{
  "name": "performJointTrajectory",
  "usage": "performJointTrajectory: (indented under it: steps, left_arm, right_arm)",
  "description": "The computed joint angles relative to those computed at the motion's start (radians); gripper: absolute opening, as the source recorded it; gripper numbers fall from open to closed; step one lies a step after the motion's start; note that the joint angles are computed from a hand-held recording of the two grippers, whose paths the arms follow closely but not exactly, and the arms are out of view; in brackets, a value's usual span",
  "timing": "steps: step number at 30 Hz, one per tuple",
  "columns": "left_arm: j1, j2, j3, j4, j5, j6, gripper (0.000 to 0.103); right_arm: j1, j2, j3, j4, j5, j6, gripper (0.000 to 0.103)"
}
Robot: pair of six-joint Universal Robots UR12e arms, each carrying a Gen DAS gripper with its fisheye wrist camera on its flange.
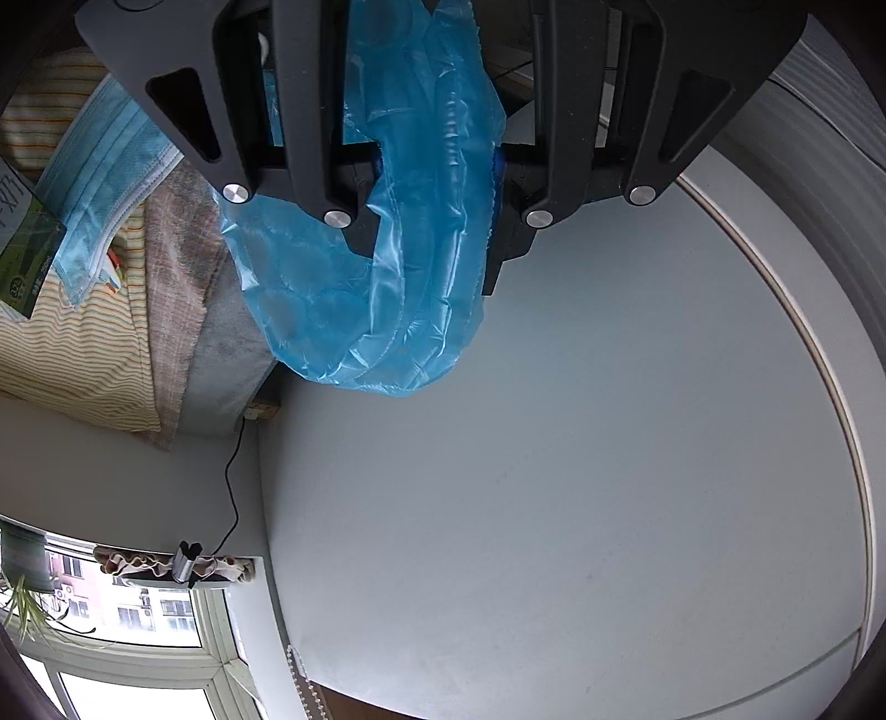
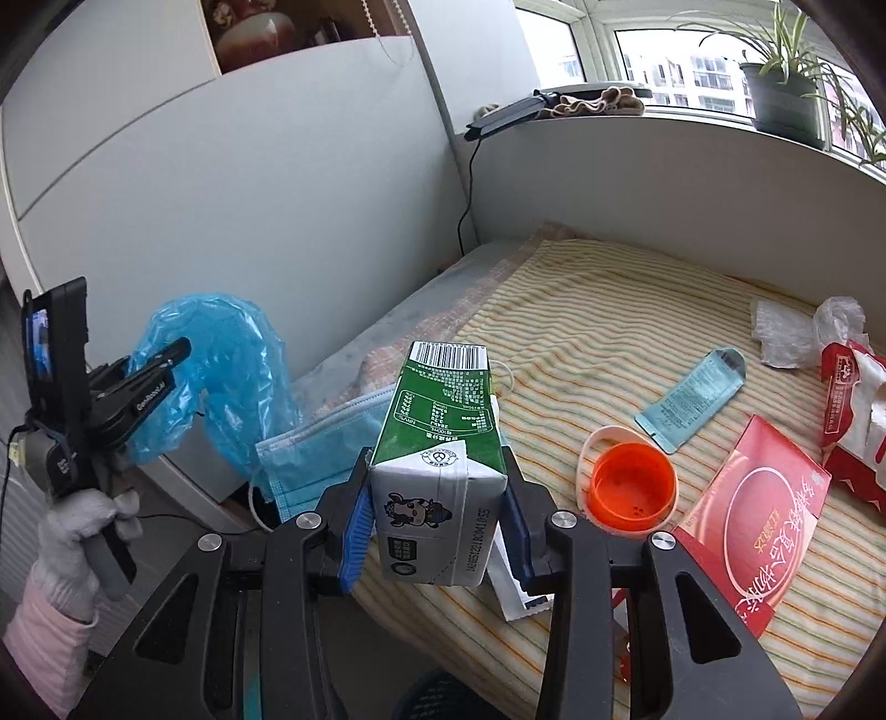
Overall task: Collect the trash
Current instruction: 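Lift the blue bag and milk carton and carry them toward the blue wastebasket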
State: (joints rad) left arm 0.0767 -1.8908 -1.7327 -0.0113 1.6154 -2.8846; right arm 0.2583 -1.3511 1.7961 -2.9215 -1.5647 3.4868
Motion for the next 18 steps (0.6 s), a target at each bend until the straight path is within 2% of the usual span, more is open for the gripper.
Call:
performJointTrajectory:
  steps: [5, 8, 12, 18]
  left_arm:
    - [0.03, -0.005, -0.006, 0.025, 0.033, -0.039, 0.025]
    - [0.058, 0.008, -0.018, 0.012, 0.017, -0.066, 0.025]
    - [0.087, 0.046, -0.058, -0.029, -0.056, -0.074, 0.025]
    - [0.107, 0.129, -0.154, -0.077, -0.201, -0.026, 0.025]
  right_arm:
    - [0.0, 0.013, -0.012, 0.028, -0.01, -0.004, 0.038]
    - [0.0, 0.012, -0.01, 0.025, -0.012, -0.009, 0.038]
    - [0.004, 0.001, 0.002, 0.003, -0.015, 0.001, 0.038]
    - [0.012, -0.037, 0.039, -0.037, -0.031, -0.011, 0.038]
